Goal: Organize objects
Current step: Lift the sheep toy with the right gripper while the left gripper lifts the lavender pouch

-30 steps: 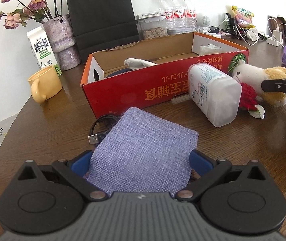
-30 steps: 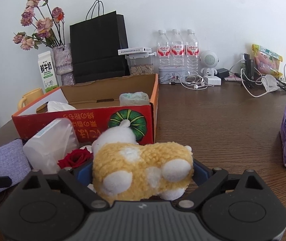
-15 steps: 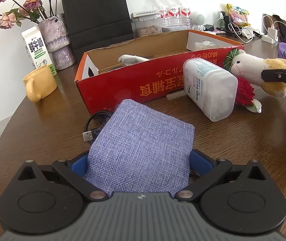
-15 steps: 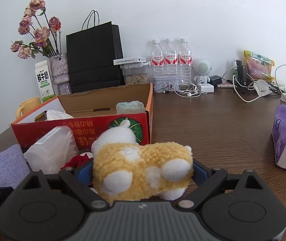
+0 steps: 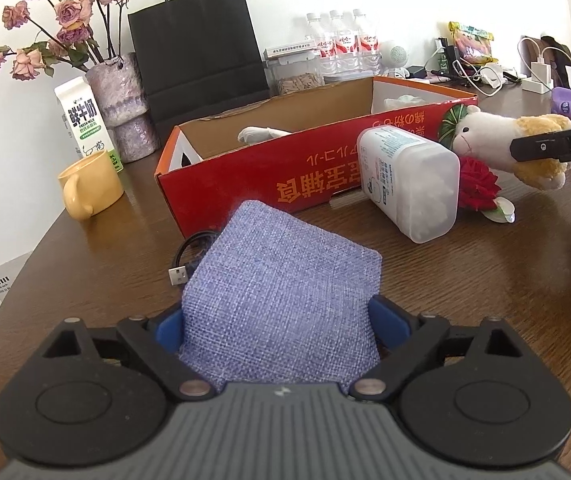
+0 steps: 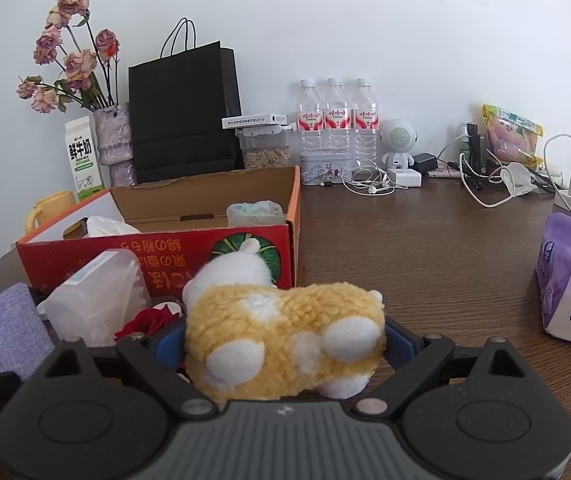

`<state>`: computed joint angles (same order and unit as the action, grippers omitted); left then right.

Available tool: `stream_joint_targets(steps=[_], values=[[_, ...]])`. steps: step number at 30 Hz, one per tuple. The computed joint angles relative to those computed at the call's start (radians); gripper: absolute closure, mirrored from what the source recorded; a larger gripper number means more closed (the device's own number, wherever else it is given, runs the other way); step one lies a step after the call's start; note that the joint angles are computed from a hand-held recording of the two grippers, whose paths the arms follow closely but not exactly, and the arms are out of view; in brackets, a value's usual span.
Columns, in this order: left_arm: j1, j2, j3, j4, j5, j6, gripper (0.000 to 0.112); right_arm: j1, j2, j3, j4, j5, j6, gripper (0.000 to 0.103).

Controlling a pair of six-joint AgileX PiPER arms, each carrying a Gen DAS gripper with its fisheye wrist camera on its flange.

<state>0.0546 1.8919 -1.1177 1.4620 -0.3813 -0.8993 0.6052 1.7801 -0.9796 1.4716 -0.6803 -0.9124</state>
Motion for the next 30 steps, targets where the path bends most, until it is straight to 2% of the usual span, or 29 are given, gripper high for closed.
stream_joint_targets(steps=[3, 9, 15, 20, 22, 30], values=[[0.000, -0.008, 0.019, -0.050, -0.003, 0.052, 0.029, 0.000, -0.001, 0.000, 0.002, 0.000, -0.001, 0.008], [0.007, -0.018, 0.030, -0.035, -0.016, 0.032, 0.040, -0.001, -0.001, 0.000, 0.002, 0.000, -0.001, 0.008], [0.027, -0.022, 0.024, 0.012, -0.043, -0.053, 0.051, 0.003, -0.004, 0.005, -0.007, -0.012, 0.005, 0.008], [0.046, -0.029, 0.019, 0.039, -0.078, -0.109, 0.068, 0.021, -0.006, 0.016, -0.021, -0.045, 0.023, 0.008], [0.052, -0.035, 0.020, 0.046, -0.089, -0.124, 0.078, 0.030, -0.007, 0.021, -0.022, -0.056, 0.022, 0.008], [0.076, -0.046, -0.010, 0.149, -0.129, -0.255, 0.091, 0.063, -0.024, 0.048, -0.043, -0.081, 0.049, 0.008]])
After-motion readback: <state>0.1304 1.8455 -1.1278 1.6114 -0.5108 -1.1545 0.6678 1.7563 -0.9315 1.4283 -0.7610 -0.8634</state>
